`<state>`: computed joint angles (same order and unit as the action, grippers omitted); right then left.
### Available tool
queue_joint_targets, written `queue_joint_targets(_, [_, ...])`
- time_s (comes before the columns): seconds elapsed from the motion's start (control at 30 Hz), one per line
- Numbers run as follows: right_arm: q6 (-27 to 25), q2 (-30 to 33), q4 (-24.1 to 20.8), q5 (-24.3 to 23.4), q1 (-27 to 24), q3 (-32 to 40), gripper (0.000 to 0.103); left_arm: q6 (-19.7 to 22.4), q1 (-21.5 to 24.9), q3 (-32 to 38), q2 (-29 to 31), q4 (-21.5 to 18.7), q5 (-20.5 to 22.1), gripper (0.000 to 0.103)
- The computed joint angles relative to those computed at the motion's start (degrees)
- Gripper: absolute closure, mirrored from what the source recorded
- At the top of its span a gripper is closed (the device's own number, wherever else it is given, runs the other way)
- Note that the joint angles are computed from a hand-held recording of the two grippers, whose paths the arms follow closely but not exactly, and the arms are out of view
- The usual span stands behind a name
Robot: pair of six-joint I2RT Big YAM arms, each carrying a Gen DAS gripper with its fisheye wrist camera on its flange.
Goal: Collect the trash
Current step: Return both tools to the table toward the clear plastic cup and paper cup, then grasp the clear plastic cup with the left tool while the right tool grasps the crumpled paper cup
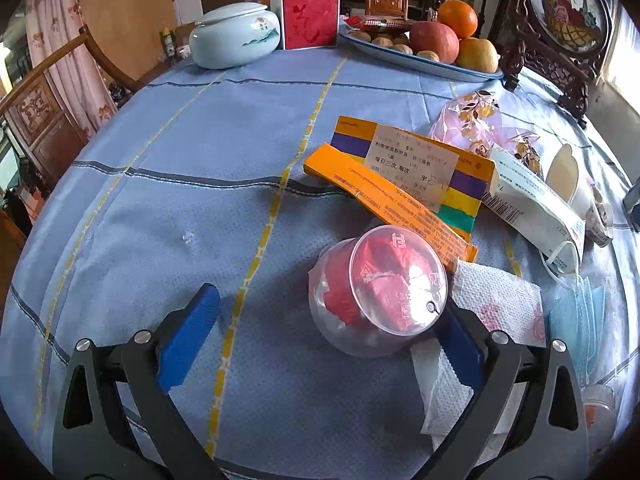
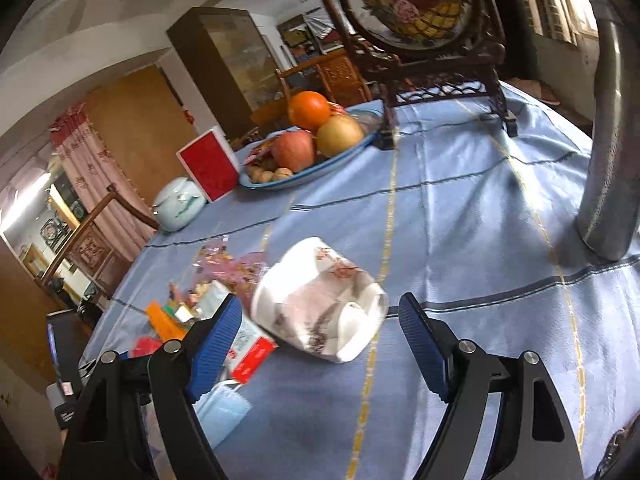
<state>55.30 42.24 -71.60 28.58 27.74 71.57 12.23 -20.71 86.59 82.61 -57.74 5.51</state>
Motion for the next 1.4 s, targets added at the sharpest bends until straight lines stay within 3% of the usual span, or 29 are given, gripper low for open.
queue_joint_targets(0.23, [-2.4,1.7,2.2,-9.3,-6.0,-2.2,0.023,-0.1,-0.1,0.0,0.1,0.0,-0.1,0.005])
queue_joint_targets(0.37, [-3.8,3.1,3.0,-11.8,-6.8,-2.4,0.023,-0.1,-0.1,0.0,0.0,0.0,0.0,0.005])
queue_joint_targets(0.4, [-4.3,3.0,3.9,-13.4,-7.1,-2.7,0.025,-0.1,-0.1,0.0,0.0,0.0,0.0,0.005])
queue_joint_targets(0.43, [-5.0,2.4,5.7,-16.5,-7.8,-3.3,0.036,-0.1,-0.1,0.0,0.0,0.0,0.0,0.005])
queue_joint_targets(0.5, [-5.0,-0.1,11.1,-24.8,-9.0,-4.7,0.047,-0.1,-0.1,0.0,0.1,0.0,0.0,0.005])
queue_joint_targets(0.57, [-4.1,-2.8,15.2,-28.4,-8.6,-5.5,0.047,-0.1,-0.1,0.0,0.0,0.0,0.0,0.005])
queue_joint_targets(0.6, [-4.7,-3.5,15.7,-26.9,-7.3,-5.1,0.047,-0.1,-0.1,0.0,0.0,0.0,0.0,0.005])
queue_joint_targets(0.7, [-6.3,-1.6,9.1,-11.6,-3.0,-1.5,0.034,-0.2,-0.1,0.0,0.1,0.0,0.0,0.005])
queue_joint_targets(0.8, [-6.6,0.9,4.5,-6.5,-3.9,-0.5,0.032,-0.2,-0.1,0.0,0.1,0.0,0.0,0.005])
queue_joint_targets(0.93, [-7.4,2.5,5.0,-10.5,-8.2,-1.5,0.030,-0.1,-0.1,0.0,0.1,0.0,0.0,0.005])
queue_joint_targets(1.07, [-9.0,3.5,7.2,-13.5,-11.4,-2.9,0.022,-0.2,-0.1,0.0,0.1,0.0,0.0,0.005])
queue_joint_targets(1.23, [-12.5,6.0,6.5,-13.9,-8.3,-1.3,0.011,-0.2,-0.1,0.1,0.1,0.0,0.0,0.005])
queue_joint_targets(1.33, [-14.4,9.2,2.0,-9.7,-4.8,1.6,0.012,-0.2,-0.2,0.1,0.1,0.0,0.0,0.005])
queue_joint_targets(1.4, [-14.1,9.4,1.4,-9.0,-4.8,1.8,0.019,-0.2,-0.1,0.1,0.1,0.0,0.0,0.005])
